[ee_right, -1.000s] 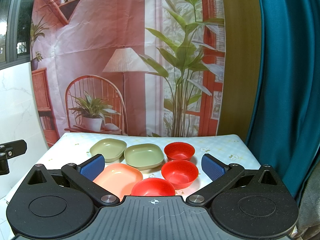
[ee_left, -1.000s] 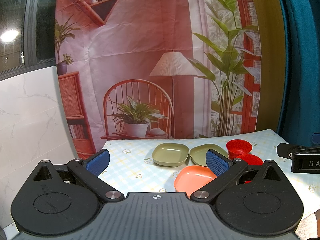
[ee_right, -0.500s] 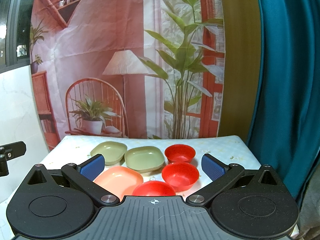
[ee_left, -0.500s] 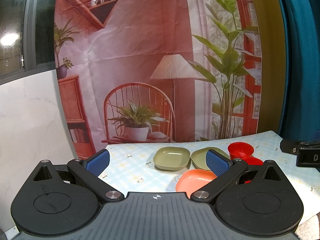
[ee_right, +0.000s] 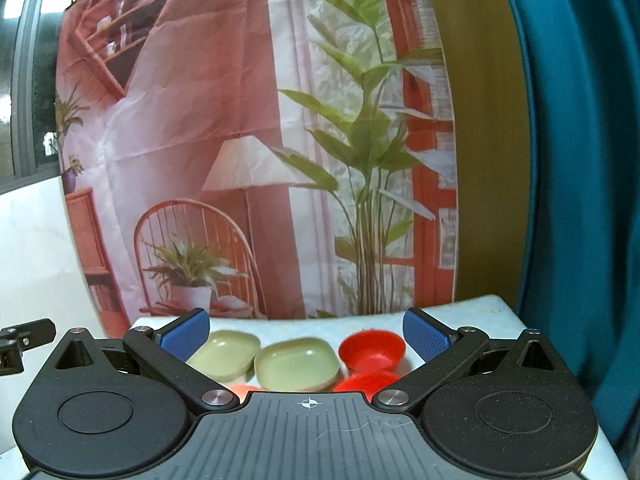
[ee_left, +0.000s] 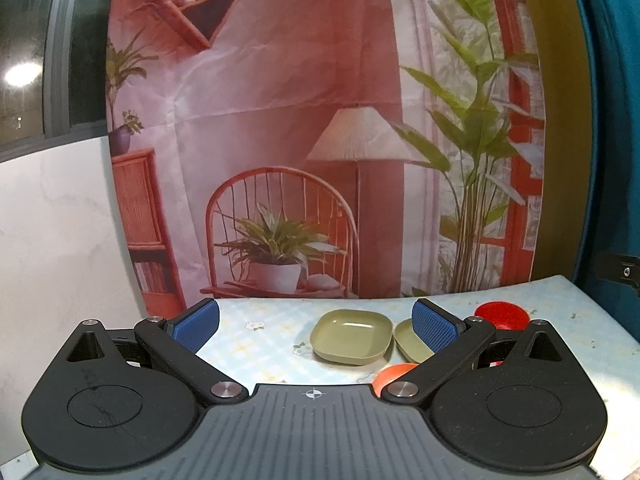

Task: Organize plates and bowls
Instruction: 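Move both grippers forward toward the olive-green plates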

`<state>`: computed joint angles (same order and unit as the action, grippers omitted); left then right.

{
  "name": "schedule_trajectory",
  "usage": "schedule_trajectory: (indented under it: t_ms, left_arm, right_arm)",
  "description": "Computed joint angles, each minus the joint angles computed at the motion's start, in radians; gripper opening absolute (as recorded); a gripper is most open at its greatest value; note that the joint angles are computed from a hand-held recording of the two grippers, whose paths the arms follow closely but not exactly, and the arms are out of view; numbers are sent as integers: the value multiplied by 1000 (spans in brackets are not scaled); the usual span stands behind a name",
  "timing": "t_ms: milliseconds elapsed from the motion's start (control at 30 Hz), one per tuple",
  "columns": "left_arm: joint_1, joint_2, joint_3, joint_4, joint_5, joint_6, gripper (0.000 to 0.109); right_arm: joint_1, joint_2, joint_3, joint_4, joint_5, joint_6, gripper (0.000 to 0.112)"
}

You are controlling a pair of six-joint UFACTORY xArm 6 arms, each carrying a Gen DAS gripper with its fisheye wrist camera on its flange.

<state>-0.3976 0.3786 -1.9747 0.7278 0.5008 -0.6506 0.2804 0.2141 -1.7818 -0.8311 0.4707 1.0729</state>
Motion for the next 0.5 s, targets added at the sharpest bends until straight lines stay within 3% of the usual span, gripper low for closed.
schedule_trajectory:
  t_ms: [200, 500]
  left_arm:
    - [6, 132, -135, -145, 29, 135, 103]
    - [19, 293, -292, -221, 43, 224, 102]
  right_arm:
    - [-15, 129, -108, 55, 11, -35, 103]
    - [-27, 280, -217, 168, 59, -121, 103]
